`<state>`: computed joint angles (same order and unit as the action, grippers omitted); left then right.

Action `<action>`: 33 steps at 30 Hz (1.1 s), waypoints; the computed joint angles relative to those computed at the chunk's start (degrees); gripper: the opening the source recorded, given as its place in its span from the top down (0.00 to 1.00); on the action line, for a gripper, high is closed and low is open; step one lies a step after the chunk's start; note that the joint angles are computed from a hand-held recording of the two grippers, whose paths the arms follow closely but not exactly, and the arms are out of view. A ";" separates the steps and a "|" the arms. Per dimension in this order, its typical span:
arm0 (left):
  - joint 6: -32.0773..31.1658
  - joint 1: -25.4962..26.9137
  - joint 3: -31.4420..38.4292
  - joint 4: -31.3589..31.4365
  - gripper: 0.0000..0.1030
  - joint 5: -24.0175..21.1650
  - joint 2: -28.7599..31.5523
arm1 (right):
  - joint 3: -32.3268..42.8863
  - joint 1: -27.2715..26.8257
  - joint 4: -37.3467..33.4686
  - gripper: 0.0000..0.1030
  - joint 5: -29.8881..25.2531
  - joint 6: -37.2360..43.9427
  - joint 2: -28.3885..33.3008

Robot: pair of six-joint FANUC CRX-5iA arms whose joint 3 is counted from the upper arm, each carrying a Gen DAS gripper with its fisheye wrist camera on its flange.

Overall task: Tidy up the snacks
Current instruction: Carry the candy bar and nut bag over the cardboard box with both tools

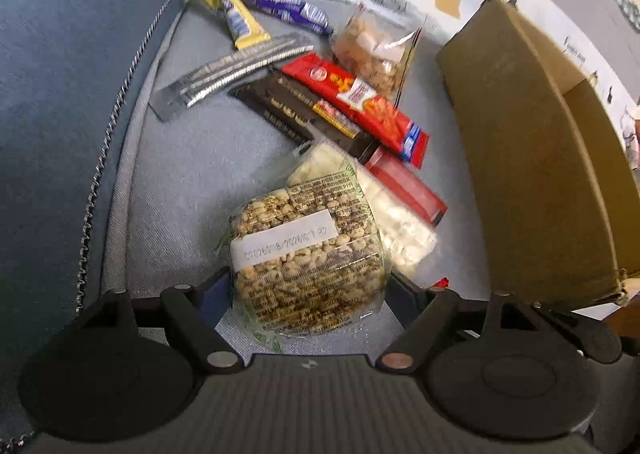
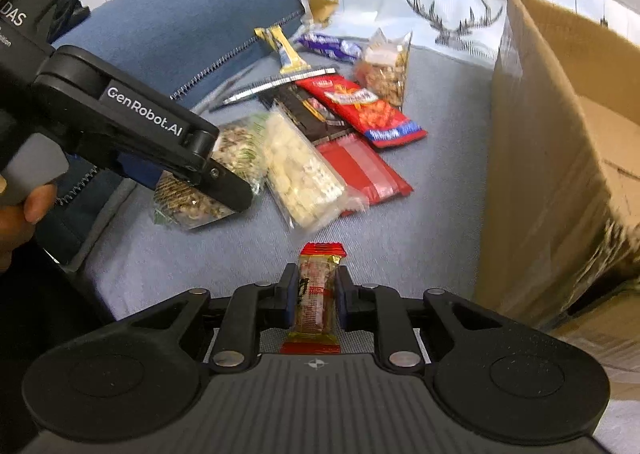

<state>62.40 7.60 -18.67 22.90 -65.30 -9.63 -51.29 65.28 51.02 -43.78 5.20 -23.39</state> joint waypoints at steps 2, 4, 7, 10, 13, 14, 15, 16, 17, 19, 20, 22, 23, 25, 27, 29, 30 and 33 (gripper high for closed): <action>-2.76 1.11 -1.95 2.60 0.19 1.18 -1.84 | -0.06 0.70 1.18 0.81 -1.09 -0.50 -0.19; -5.49 2.24 -3.82 5.27 0.19 2.05 -3.52 | -0.17 1.48 1.84 0.81 -2.30 -1.16 -0.77; -8.54 3.41 -6.19 8.64 0.19 2.99 -5.65 | -0.64 3.13 3.76 0.81 -4.76 -1.88 -2.15; -11.90 3.64 -8.67 11.43 0.19 5.23 -8.22 | -1.63 4.45 6.34 0.81 -6.65 -3.09 -4.29; -15.96 3.45 -11.59 14.95 0.19 8.30 -10.68 | -2.69 5.96 8.93 0.81 -8.63 -4.55 -6.98; -17.71 3.52 -12.80 16.61 0.19 9.15 -11.62 | -3.04 6.59 9.99 0.81 -9.56 -4.97 -8.01; -19.25 3.58 -13.81 18.19 0.19 9.82 -12.41 | -3.28 6.83 11.09 0.81 -10.10 -5.05 -9.08; -20.50 3.54 -14.68 19.57 0.19 10.43 -13.06 | -3.42 7.03 12.22 0.81 -10.65 -4.91 -10.31; -21.45 3.46 -15.39 20.66 0.19 10.99 -13.68 | -3.33 7.10 13.11 0.81 -11.19 -4.69 -11.31; -23.12 3.17 -16.67 22.63 0.19 12.21 -14.79 | -3.35 6.16 15.88 0.81 -11.19 -3.63 -13.92; -23.85 3.06 -17.22 23.55 0.19 12.66 -15.22 | -3.67 5.34 17.90 0.81 -10.82 -3.22 -15.27; -24.70 2.90 -17.93 24.74 0.19 13.27 -15.78 | -4.79 2.44 22.16 0.81 -9.12 -2.31 -18.06; -24.94 2.81 -18.20 25.09 0.19 13.56 -16.05 | -5.67 0.64 24.33 0.81 -8.12 -2.25 -19.32; -25.36 2.58 -18.73 25.65 0.19 14.37 -16.69 | -8.39 -3.39 29.39 0.81 -6.31 -3.15 -22.13; -25.68 2.19 -19.22 26.02 0.19 15.30 -17.20 | -11.18 -7.66 32.50 0.81 -4.49 -5.11 -24.85; -25.89 1.83 -19.43 26.01 0.19 16.08 -17.47 | -13.41 -9.90 32.20 0.81 -4.88 -8.07 -26.97; -25.81 1.64 -19.40 25.75 0.19 16.38 -17.53 | -13.07 -10.03 29.99 0.81 -5.57 -7.97 -27.36; -24.95 0.22 -19.22 24.49 0.19 18.34 -17.56 | -14.56 -14.73 32.43 0.81 -1.18 -9.38 -29.63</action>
<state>37.45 7.82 -37.89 47.39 -46.96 -27.20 -65.85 50.55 83.46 -44.97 -4.18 -53.02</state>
